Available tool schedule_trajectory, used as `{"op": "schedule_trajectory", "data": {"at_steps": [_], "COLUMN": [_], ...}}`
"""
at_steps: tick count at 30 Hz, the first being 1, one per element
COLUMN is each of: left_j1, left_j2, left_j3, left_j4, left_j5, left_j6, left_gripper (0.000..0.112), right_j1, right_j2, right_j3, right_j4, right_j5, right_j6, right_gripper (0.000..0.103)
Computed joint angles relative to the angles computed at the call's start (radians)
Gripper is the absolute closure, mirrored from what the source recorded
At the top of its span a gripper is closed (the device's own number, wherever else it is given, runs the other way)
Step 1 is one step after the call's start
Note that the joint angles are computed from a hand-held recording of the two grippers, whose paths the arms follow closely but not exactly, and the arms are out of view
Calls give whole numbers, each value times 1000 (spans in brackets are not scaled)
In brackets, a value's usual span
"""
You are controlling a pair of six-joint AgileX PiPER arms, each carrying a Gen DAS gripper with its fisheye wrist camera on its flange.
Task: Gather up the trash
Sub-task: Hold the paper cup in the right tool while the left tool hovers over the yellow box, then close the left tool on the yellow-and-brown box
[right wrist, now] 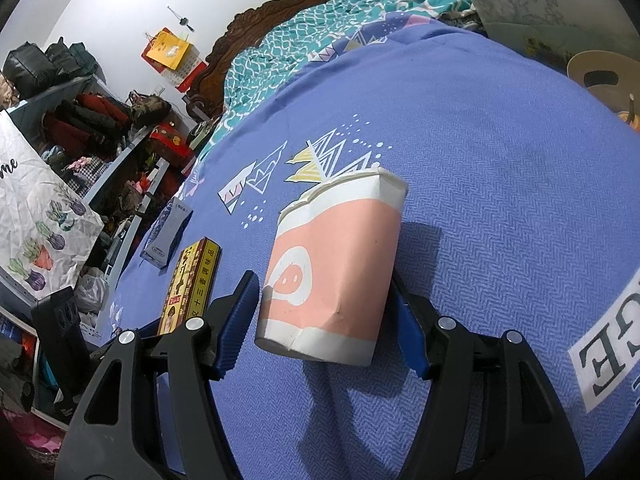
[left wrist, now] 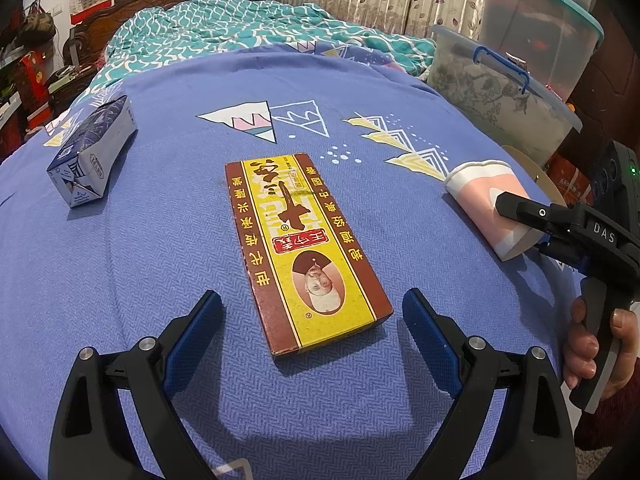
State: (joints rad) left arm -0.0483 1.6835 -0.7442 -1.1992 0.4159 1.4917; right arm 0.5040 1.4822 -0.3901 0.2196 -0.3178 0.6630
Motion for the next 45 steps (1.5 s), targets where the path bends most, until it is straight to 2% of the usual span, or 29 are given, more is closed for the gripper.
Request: {"op": "schedule_trajectory", "data": {"at_steps": [15, 18, 19, 25, 32, 34, 40, 45], "left_j1": [6, 5, 6, -7, 4, 1, 0, -4], "left_j2": [-4, -5, -3, -4, -7, -11, -23, -27], "left_j3": [-2, -3, -4, -1, 1, 4, 20, 25], "left_j4": [3, 6, 9, -2, -21, -30, -62, -74], "left_j5": [5, 7, 9, -7, 9, 11, 19, 20], "left_j6": [5, 5, 4, 17, 35, 46, 104, 127], "left_gripper": [25, 27, 31, 47, 48, 48, 48, 48], "right_j1": [-8, -9, -10, 14, 42, 40, 5, 3], "right_j2": [-2, -3, -3, -5, -14, -20, -24, -23], "right_j3": [14, 15, 15, 0, 8, 18, 51, 54], "right_j4": [-59, -63, -63, 28, 151, 156, 43, 32], "right_j5": [-21, -22, -20, 10, -13, -25, -68, -76], "right_j6": [66, 70, 67, -33, -138, -127, 15, 35], "right_gripper": [38, 38, 38, 42, 48, 49, 49, 49]}}
